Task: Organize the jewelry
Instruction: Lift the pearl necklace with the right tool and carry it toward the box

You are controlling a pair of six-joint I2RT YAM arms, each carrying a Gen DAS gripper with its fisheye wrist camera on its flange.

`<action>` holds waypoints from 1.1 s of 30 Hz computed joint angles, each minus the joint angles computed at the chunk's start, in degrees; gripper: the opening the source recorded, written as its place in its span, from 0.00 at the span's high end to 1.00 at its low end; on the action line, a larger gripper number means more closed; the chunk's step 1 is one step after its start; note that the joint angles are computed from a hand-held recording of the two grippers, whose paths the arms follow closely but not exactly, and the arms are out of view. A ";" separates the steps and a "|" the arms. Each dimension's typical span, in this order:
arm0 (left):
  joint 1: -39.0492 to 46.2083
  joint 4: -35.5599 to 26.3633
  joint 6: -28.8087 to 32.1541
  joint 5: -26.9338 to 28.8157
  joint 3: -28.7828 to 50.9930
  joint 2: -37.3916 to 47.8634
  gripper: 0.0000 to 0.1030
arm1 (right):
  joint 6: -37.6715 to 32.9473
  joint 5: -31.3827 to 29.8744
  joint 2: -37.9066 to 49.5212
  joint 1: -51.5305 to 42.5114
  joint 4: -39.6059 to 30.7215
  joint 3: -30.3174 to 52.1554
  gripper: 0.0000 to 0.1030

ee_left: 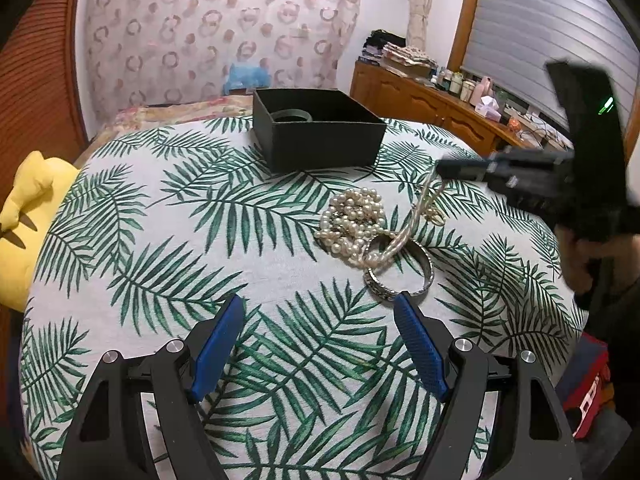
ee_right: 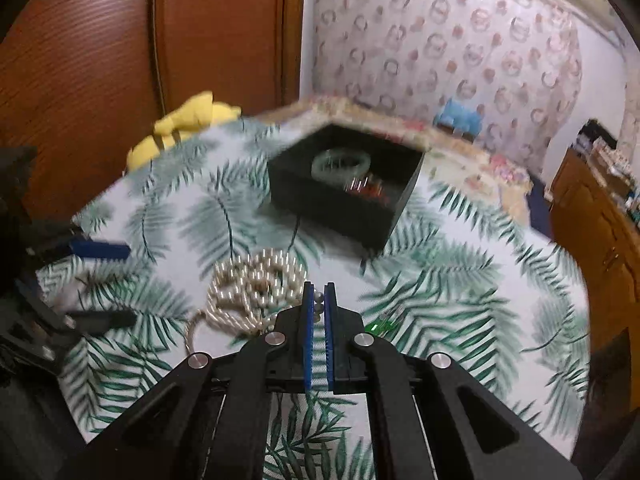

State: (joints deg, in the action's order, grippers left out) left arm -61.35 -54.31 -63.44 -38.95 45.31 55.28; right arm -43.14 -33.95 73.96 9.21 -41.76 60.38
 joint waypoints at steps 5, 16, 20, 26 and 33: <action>0.92 2.45 2.44 1.54 0.35 1.72 0.28 | 0.69 -4.25 -2.14 -2.80 -2.25 4.32 0.95; 5.47 9.87 9.94 7.90 1.40 6.62 0.28 | 1.09 -8.79 -1.95 -6.51 -4.94 12.28 0.95; 5.89 11.30 11.53 8.45 2.73 9.24 0.28 | 1.88 -9.06 -1.90 -6.93 -4.50 14.29 0.95; 7.34 12.33 12.91 9.51 4.16 12.05 0.28 | 4.47 -7.40 -0.99 -6.99 -2.05 16.37 0.95; 9.08 13.80 14.52 10.71 5.43 15.53 0.28 | 7.67 -4.90 1.19 -8.58 2.01 17.70 0.95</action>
